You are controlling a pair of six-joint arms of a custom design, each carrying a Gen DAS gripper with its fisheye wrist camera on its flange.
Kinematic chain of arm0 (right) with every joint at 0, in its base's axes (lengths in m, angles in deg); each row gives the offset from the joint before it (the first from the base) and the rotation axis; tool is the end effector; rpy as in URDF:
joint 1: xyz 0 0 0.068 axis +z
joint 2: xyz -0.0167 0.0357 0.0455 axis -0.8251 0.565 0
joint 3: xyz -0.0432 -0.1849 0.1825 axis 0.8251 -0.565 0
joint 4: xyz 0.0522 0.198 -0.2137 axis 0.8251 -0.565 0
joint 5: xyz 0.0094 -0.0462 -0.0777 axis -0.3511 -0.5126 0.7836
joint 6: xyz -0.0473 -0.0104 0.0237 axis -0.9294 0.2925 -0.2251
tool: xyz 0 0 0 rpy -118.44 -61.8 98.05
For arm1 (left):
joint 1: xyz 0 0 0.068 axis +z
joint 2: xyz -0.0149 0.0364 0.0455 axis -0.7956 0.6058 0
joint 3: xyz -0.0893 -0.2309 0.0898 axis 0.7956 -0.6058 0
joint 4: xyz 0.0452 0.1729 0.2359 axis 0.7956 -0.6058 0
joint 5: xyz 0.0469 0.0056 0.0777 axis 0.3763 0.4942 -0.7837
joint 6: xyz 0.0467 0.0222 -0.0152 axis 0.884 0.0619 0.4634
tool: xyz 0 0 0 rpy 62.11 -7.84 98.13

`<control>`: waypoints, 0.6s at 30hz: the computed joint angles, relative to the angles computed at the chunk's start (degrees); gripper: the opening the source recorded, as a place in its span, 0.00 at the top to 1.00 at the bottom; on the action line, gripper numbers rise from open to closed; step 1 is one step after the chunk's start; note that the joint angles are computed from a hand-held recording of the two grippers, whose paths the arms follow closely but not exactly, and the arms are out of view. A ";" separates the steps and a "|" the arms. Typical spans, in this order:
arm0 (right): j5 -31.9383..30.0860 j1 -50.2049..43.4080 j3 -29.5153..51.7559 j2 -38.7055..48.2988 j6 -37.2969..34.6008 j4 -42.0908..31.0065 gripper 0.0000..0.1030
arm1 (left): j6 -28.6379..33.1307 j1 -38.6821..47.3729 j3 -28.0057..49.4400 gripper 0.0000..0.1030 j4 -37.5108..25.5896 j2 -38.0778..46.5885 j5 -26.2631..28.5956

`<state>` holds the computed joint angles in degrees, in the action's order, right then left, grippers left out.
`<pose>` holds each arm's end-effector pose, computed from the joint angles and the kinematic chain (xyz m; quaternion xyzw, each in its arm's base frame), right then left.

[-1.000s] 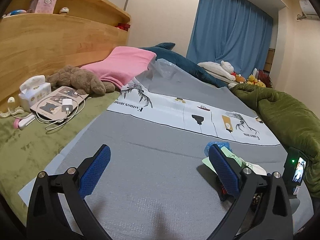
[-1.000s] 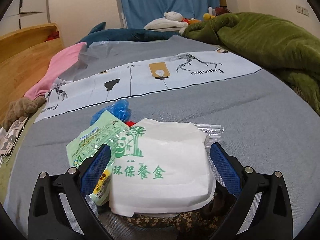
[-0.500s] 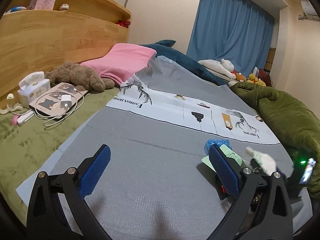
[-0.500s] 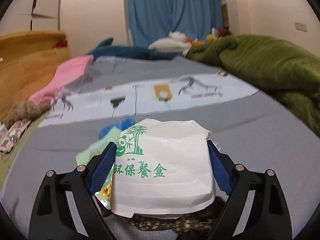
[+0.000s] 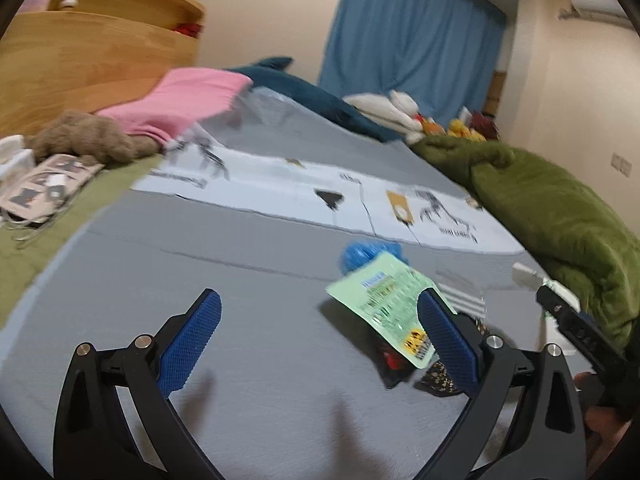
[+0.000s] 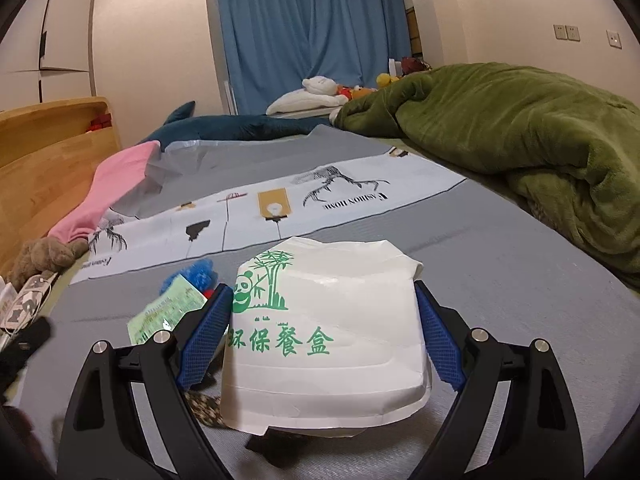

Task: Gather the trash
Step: 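Grasp the green snack wrapper with the left tool while the right tool holds the takeout box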

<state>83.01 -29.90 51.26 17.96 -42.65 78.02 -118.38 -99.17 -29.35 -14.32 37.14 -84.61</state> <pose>0.2562 0.1136 0.2143 0.0119 0.8626 0.0887 0.4978 0.1833 -0.1578 0.2040 -0.1541 0.8505 -0.0458 0.5007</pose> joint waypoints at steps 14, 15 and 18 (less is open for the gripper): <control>-0.34 -1.06 -3.45 -1.80 -7.18 3.05 0.16 | 6.44 9.26 7.78 0.22 13.68 21.49 18.84; -0.29 -1.08 -3.51 -1.75 -7.37 3.22 0.16 | 6.22 9.94 8.59 0.24 13.19 22.70 20.57; -0.54 -1.28 -3.68 -1.35 -7.96 3.81 0.16 | 5.70 10.52 9.81 0.29 12.69 24.64 22.93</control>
<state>82.47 -31.19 47.59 16.62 -50.62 81.82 -112.68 -88.65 -19.54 -1.63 61.78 -61.67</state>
